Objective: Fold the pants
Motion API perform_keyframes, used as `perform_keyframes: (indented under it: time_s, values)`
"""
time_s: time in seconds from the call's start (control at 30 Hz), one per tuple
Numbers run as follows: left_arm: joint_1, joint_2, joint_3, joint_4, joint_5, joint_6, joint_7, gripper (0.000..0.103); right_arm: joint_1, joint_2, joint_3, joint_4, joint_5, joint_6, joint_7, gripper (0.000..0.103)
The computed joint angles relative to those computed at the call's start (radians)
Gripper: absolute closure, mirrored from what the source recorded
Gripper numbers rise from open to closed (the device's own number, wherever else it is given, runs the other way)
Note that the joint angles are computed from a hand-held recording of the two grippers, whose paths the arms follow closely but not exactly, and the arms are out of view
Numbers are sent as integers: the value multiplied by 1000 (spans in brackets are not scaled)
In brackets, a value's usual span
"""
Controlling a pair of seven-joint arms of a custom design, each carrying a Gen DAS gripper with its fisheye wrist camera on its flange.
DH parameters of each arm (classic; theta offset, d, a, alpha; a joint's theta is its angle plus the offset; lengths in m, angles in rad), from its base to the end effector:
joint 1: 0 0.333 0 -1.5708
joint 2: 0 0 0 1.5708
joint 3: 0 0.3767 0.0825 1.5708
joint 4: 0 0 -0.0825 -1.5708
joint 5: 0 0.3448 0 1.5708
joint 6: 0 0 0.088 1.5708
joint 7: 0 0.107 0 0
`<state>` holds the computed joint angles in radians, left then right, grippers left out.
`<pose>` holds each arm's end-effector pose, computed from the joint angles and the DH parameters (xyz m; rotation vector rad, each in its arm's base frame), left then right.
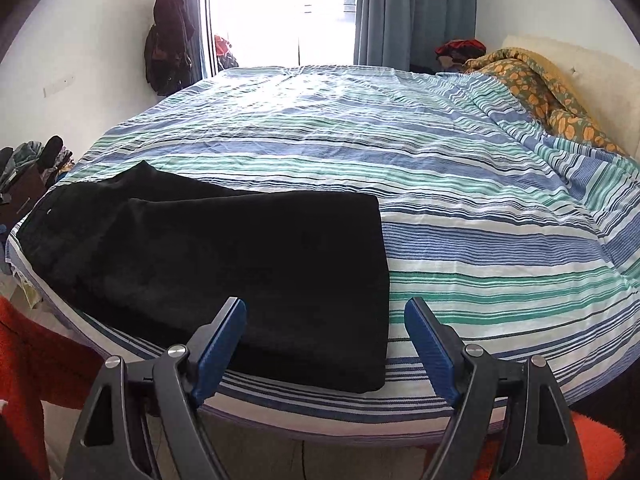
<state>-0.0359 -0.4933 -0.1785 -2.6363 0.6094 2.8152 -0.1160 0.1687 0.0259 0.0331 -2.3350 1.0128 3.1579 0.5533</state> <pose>0.3454 -0.1146 0.5446 -2.5047 0.8072 -0.9418 0.5066 0.0258 0.4789 -1.9035 1.5557 -0.6616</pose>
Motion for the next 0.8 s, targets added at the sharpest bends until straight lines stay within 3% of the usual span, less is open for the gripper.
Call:
perform_keyframes:
  time_s: [0.07, 0.13, 0.23, 0.4, 0.5, 0.63, 0.73, 0.8]
  values:
    - [-53, -26, 103, -56, -87, 44, 45, 28, 1, 2, 1, 1, 0, -2, 0, 22]
    - [-75, -32, 150, -80, -143, 51, 95, 28, 1, 4, -1, 0, -17, -8, 15, 22]
    - [-47, -6, 131, -72, -164, 32, 130, 33, 3, 2, 2, -1, -22, -10, 15, 22]
    - [-17, 61, 133, -70, -172, 121, 180, 65, 1, 1, -6, -11, -59, -14, 56, 22]
    - [7, 83, 134, -74, -183, 159, 192, 73, -4, -2, -8, -14, -58, -14, 67, 22]
    - [65, 89, 107, -88, -155, 244, 190, 77, -10, -1, -18, -17, -102, -22, 127, 22]
    - [43, 106, 125, -82, -169, 216, 222, 77, -14, 2, -24, -22, -160, -30, 194, 22]
    - [67, 95, 104, -97, -167, 231, 202, 76, -17, -1, -20, -22, -153, -28, 186, 22]
